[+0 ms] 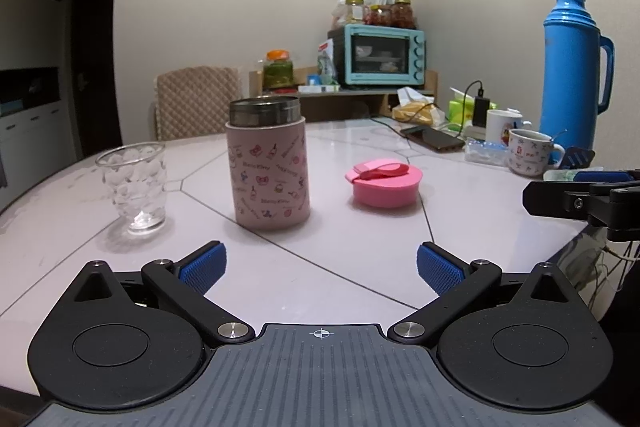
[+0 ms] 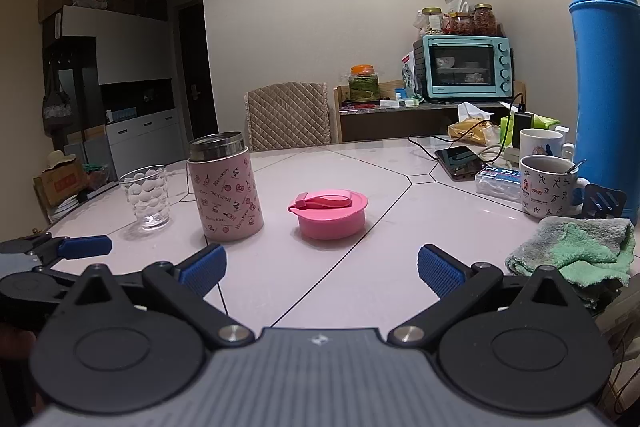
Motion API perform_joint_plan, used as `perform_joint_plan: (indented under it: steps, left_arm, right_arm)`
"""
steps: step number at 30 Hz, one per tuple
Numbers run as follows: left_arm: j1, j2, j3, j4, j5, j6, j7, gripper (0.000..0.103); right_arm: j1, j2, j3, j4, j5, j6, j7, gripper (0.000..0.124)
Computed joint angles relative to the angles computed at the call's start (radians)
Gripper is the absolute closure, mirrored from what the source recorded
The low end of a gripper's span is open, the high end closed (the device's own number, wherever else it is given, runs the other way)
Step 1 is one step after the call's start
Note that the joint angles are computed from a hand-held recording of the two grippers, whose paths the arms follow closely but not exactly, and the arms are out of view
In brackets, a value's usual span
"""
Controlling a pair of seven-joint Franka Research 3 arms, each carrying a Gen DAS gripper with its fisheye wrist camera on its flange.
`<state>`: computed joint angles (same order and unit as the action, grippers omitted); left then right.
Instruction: Unscrew bottle cap and pour
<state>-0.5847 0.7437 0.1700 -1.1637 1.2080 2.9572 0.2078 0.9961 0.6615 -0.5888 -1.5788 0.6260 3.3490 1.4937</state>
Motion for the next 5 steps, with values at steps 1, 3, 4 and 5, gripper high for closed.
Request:
perform_joint_plan:
  steps: [1,3,4,5]
  left_arm:
    - [-0.001,0.0,0.002,0.001,0.001,-0.001,-0.003,0.0]
    - [-0.003,0.001,0.005,0.001,0.003,-0.002,-0.011,0.0]
    - [-0.004,0.001,0.007,0.001,0.005,-0.002,-0.015,0.0]
    - [-0.005,0.001,0.007,0.001,0.007,-0.003,-0.018,0.0]
  right_arm:
    - [0.0,0.0,0.0,0.0,0.0,0.0,0.0,0.021]
    - [0.002,0.001,-0.003,0.001,0.002,-0.003,0.001,0.021]
    - [0.003,0.002,-0.005,0.001,0.001,-0.003,0.003,0.021]
    - [0.003,0.003,-0.006,0.002,0.001,-0.004,0.004,0.021]
